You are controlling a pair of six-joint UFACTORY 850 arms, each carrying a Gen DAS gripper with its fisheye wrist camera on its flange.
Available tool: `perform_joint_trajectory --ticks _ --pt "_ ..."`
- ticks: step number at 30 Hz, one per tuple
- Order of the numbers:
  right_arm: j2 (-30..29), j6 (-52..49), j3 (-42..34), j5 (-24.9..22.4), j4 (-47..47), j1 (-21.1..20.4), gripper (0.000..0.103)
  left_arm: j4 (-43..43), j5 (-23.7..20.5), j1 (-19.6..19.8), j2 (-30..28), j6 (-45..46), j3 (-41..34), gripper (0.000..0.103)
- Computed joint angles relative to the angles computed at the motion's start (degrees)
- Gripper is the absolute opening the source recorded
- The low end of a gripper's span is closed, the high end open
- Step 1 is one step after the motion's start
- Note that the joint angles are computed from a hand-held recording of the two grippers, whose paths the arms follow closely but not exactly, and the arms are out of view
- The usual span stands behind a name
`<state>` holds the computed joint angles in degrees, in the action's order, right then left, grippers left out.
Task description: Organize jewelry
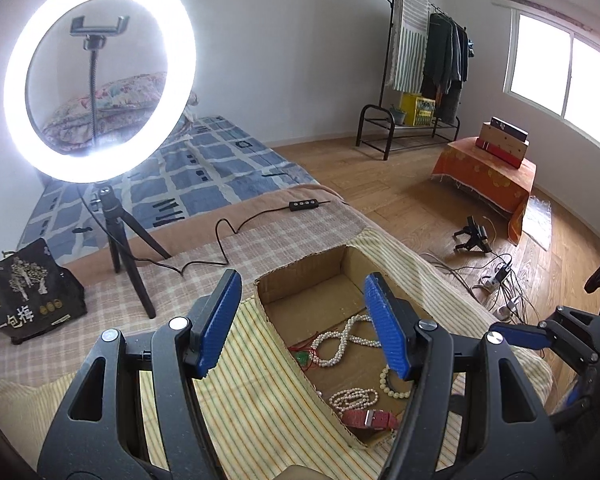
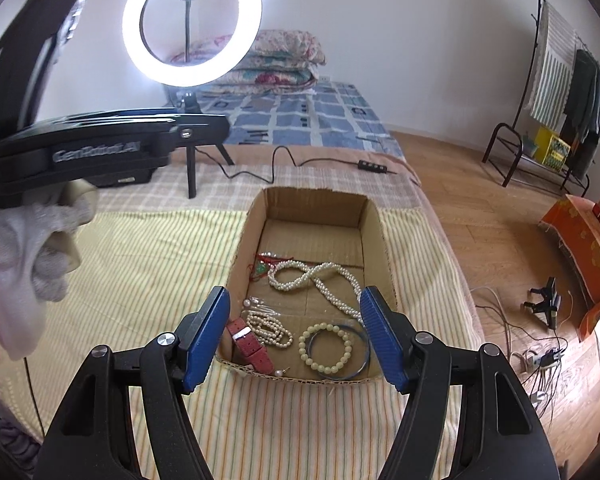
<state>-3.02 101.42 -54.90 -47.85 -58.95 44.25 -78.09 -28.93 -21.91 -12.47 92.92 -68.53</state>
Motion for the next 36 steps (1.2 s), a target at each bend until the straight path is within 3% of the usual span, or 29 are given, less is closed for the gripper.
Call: perform_joint_trajectory --ticks 11,15,23,28,36 --pt "0.9 2.5 -1.1 -7.8 -2.0 3.9 0.068 -1.6 -2.9 3.7 9.1 3.0 6.5 0.066" --pt "1.1 4.5 -1.6 -11.3 -3.0 5.3 0.076 -2.4 -3.9 5.4 12.5 3.7 9.2 0.073" --pt "1.7 8.2 -1.7 -14.3 -5.0 7.2 0.079 -1.8 -6.1 9.4 20.5 2.5 15.9 0.084" --pt "1.7 9.3 -1.6 -15.3 -5.3 7.9 0.08 -1.7 -5.3 10.8 24.1 1.0 19.2 0.095" --pt "2.6 12.6 0.1 -16.5 -5.5 8.8 0.08 -4.1 -2.0 10.8 27.5 4.7 23.1 0.098"
